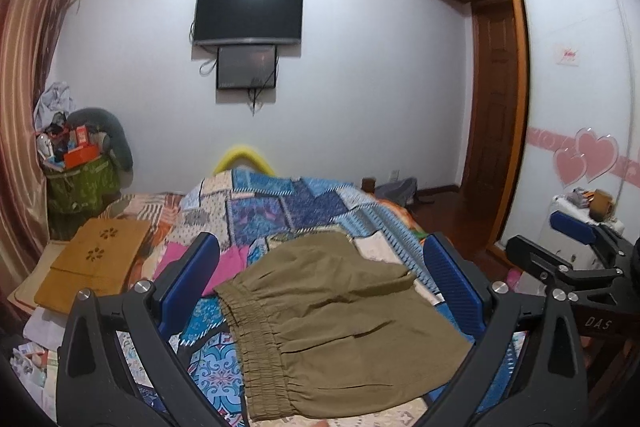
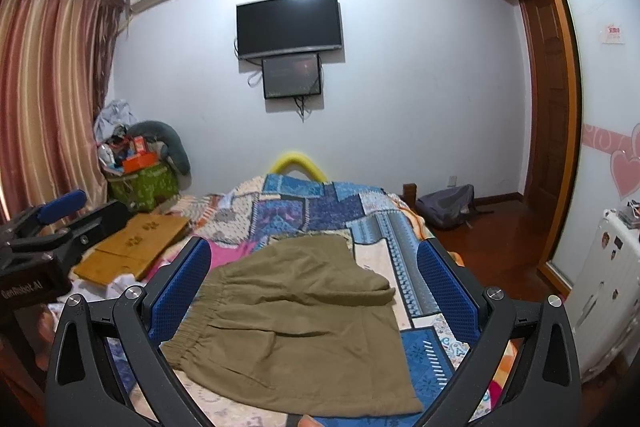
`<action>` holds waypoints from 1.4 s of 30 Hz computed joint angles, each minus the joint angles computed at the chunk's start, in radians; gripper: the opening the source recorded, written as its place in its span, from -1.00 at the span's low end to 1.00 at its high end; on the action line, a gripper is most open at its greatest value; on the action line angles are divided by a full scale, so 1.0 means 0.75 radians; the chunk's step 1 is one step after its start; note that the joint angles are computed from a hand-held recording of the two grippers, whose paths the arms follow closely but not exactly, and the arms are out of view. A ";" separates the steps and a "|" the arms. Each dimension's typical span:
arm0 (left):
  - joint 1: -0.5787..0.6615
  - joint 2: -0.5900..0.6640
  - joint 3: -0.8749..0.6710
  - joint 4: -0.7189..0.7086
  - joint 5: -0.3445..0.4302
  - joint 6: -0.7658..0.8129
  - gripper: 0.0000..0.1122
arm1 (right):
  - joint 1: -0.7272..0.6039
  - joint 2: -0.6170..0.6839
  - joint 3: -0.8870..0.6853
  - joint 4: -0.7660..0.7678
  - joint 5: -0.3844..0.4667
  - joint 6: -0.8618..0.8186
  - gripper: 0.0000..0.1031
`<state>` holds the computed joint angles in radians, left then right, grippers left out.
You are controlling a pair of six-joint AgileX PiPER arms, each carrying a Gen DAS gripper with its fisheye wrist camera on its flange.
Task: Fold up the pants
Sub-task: 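Grasp the waistband with the left tool while the right tool grasps the pant hem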
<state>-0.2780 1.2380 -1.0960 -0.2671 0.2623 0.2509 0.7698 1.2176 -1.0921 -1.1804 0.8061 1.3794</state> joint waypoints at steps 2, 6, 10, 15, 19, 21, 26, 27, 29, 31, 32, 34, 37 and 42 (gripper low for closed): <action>0.034 0.090 -0.057 -0.080 0.039 0.084 0.84 | -0.069 0.032 0.006 0.030 -0.048 -0.034 0.99; 0.116 0.308 -0.207 -0.173 0.141 0.159 0.84 | -0.213 0.105 0.022 0.101 -0.154 -0.106 0.99; 0.142 0.529 -0.366 0.002 0.205 -0.002 0.84 | -0.389 0.215 0.017 0.247 -0.278 -0.251 0.99; 0.160 0.777 -0.524 0.252 0.222 -0.201 0.84 | -0.601 0.380 -0.031 0.564 -0.389 -0.591 0.99; 0.205 0.996 -0.741 0.230 0.419 -0.162 0.84 | -0.711 0.518 -0.119 0.848 -0.403 -0.908 0.98; 0.211 1.067 -0.808 0.223 0.478 -0.135 0.84 | -0.759 0.588 -0.173 0.998 -0.395 -1.067 0.98; 0.194 1.220 -0.965 0.271 0.600 -0.106 0.84 | -0.850 0.776 -0.330 1.260 -0.360 -1.366 0.84; 0.192 1.248 -0.995 0.265 0.619 -0.089 0.83 | -0.866 0.815 -0.368 1.308 -0.343 -1.423 0.78; 0.196 1.285 -1.037 0.235 0.655 -0.054 0.83 | -0.892 0.886 -0.444 1.394 -0.315 -1.520 0.73; 0.200 1.321 -1.090 0.211 0.707 -0.032 0.73 | -0.917 0.959 -0.532 1.489 -0.275 -1.617 0.73; 0.201 1.345 -1.127 0.204 0.739 -0.028 0.60 | -0.932 0.993 -0.569 1.541 -0.261 -1.671 0.71; 0.224 1.415 -1.234 0.132 0.845 0.009 0.48 | -0.954 1.071 -0.663 1.601 -0.216 -1.735 0.57; 0.271 1.476 -1.319 -0.010 0.929 0.055 0.37 | -0.961 1.169 -0.775 1.572 -0.151 -1.733 0.15; 0.251 1.438 -1.246 0.001 0.842 0.116 0.18 | -0.970 1.170 -0.749 1.660 -0.184 -1.856 -0.31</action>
<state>-0.0900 2.3168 -2.0306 -0.2662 0.8935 0.3379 0.0420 2.0953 -1.6538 0.0646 0.6680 -0.0126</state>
